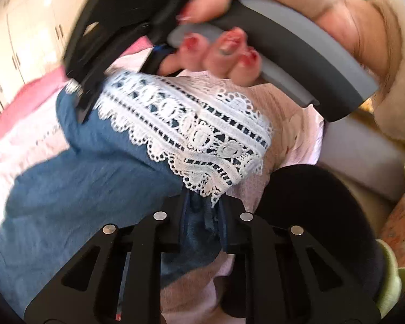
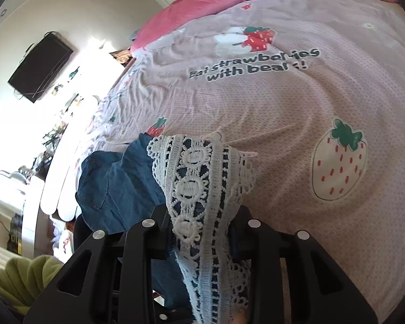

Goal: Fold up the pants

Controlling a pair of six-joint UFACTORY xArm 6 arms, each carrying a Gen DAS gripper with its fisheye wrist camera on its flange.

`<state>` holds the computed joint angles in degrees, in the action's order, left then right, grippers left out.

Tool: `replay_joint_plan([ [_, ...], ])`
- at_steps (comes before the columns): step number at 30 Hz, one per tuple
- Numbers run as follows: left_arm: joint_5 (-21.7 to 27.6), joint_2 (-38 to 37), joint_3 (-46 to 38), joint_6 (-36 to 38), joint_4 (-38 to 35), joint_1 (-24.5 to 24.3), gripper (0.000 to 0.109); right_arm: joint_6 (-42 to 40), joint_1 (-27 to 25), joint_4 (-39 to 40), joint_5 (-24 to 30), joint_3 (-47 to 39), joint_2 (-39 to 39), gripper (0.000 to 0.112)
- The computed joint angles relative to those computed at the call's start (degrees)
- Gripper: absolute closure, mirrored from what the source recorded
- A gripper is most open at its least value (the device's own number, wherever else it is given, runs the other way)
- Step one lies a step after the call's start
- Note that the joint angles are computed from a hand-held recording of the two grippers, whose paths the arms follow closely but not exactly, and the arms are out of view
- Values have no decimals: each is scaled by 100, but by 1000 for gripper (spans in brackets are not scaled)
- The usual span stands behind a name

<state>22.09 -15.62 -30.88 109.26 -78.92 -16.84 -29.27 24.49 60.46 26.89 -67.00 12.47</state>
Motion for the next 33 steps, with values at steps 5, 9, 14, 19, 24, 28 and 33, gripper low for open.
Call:
replay_joint_plan([
  [5, 1390, -311, -45, -686, 568, 1084, 98, 1027, 154, -945, -57, -211, 2, 84],
  [9, 2374, -405, -211, -930, 710, 1991, 98, 2145, 334, -2093, 38, -735, 268, 84],
  [14, 2804, -209, -466, -1476, 867, 2558, 98, 3911, 609, -4031, 767, -2147, 1159, 84],
  [19, 3337, 467, -928, -2162, 1355, 3316, 98, 5015, 958, -5264, 1874, -4136, 2476, 82],
  [24, 3635, 932, -1184, -2506, 1616, 3718, 98, 5265, 1137, -5401, 2321, -5347, 3260, 69],
  [28, 3784, 992, -1237, -2585, 1660, 3837, 98, 5092, 1172, -5200, 1946, -5240, 3124, 60],
  [33, 3840, 986, -1208, -2666, 1653, 3882, 97, 4849, 1156, -5185, 1400, -4547, 2580, 48],
])
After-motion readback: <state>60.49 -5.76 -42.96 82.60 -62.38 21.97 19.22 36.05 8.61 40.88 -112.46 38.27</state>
